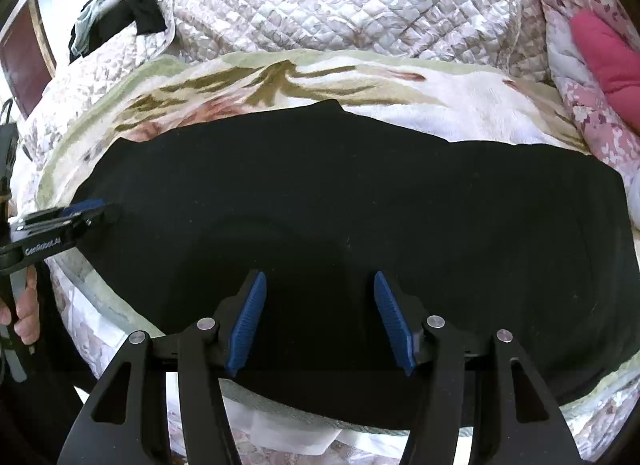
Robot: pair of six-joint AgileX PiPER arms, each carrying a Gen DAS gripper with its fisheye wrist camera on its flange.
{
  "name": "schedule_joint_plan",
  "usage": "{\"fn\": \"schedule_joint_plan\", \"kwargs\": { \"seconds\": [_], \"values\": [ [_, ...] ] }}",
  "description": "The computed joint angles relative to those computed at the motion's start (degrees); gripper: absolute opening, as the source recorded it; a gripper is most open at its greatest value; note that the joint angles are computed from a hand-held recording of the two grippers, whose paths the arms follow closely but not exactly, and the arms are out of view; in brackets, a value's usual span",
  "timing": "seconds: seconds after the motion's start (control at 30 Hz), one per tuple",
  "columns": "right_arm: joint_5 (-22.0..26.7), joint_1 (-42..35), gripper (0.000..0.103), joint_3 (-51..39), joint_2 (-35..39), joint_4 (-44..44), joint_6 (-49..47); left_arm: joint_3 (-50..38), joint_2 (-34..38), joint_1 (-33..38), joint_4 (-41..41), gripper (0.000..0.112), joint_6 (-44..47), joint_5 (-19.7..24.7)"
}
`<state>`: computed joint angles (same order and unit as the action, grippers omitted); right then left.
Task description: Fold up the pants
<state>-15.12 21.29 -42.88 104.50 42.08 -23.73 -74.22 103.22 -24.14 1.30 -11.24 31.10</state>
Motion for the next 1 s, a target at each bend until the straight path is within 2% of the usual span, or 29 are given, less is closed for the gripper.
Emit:
{"fn": "schedule_joint_plan", "kwargs": {
  "seconds": [0.27,0.43,0.5,0.57,0.7,0.9,1.0],
  "values": [
    [-0.4,0.7,0.060,-0.1,0.1,1.3,-0.9,8.5,-6.7,3.4,0.3,0.038,-5.7,-2.2],
    [0.4,-1.1,0.060,1.5,-1.3,-11.6,13.8,13.4,-10.0,6.3,-1.0,0.039,-8.5,-4.0],
    [0.5,-1.4,0.060,1.9,-1.6,-14.0,16.4,14.8,-10.2,8.6,-5.7,0.040,-6.6,-4.4],
    [0.6,-1.4,0.060,2.0,-1.8,-14.1,16.6,16.2,-10.1,11.2,-15.1,0.041,0.7,-6.0],
    [0.6,-1.4,0.060,2.1,-1.8,-14.7,17.4,16.5,-8.3,12.8,-24.5,0.046,8.7,-8.9],
    [0.9,-2.5,0.060,2.3,-2.1,-21.7,24.9,16.0,-6.3,13.4,-28.9,0.046,11.2,-13.0],
    [0.8,-2.8,0.060,2.4,-2.2,-24.3,27.7,14.8,-4.8,13.3,-27.4,0.045,9.7,-15.2]
  ]
}}
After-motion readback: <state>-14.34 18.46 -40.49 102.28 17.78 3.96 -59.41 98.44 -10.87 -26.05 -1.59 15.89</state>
